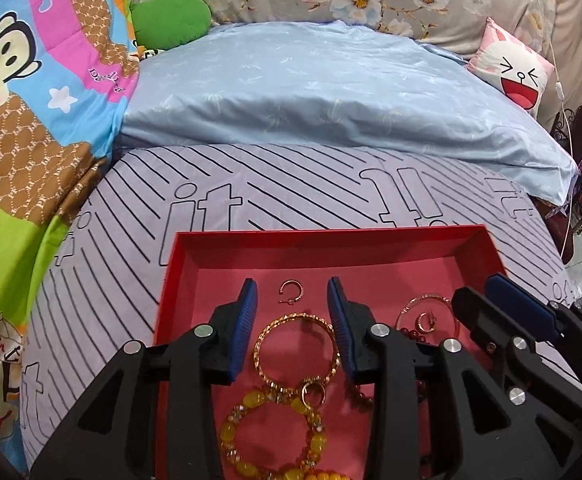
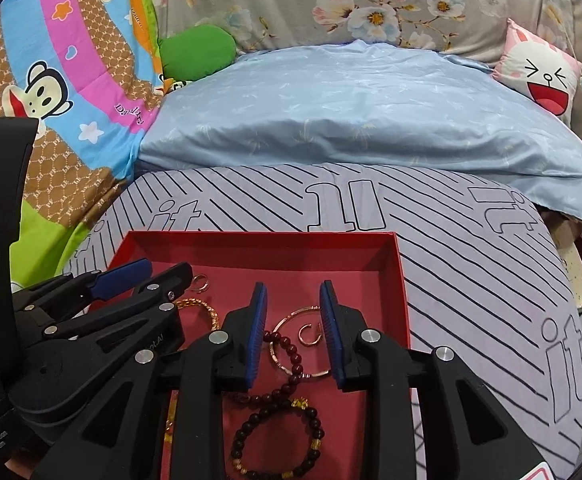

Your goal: Organize jewelry

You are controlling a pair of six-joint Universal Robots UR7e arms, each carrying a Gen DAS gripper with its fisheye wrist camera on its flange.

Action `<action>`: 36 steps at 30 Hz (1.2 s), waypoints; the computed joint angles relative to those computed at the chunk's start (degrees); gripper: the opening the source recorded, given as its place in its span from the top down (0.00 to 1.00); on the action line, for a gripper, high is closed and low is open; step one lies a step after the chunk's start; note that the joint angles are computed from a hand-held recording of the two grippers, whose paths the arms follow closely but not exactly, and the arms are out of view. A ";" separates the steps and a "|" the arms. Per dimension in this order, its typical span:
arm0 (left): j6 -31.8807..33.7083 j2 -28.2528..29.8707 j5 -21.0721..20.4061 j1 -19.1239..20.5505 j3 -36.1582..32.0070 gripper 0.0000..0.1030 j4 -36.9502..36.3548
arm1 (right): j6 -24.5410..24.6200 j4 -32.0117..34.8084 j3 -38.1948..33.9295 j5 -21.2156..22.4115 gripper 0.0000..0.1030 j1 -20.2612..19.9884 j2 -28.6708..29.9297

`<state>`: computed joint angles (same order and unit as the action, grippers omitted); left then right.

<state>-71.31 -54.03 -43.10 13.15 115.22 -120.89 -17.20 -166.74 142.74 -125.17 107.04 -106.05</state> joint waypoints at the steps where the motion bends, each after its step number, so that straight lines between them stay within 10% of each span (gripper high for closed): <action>1: -0.66 -0.61 0.20 -0.81 0.09 0.67 0.70 | 0.31 0.49 0.04 -0.62 0.71 0.99 -0.77; 10: -8.94 -3.98 -0.49 -7.50 0.03 0.57 11.35 | 7.35 9.50 0.76 -8.83 0.61 10.69 -8.02; 36: -21.69 -6.96 -9.64 -17.93 2.89 0.42 20.38 | 23.40 33.94 3.38 -15.77 0.38 21.46 -22.98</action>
<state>-92.99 -60.99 -52.74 -4.78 118.11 -100.51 6.20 -132.79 146.11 -140.95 128.50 -129.04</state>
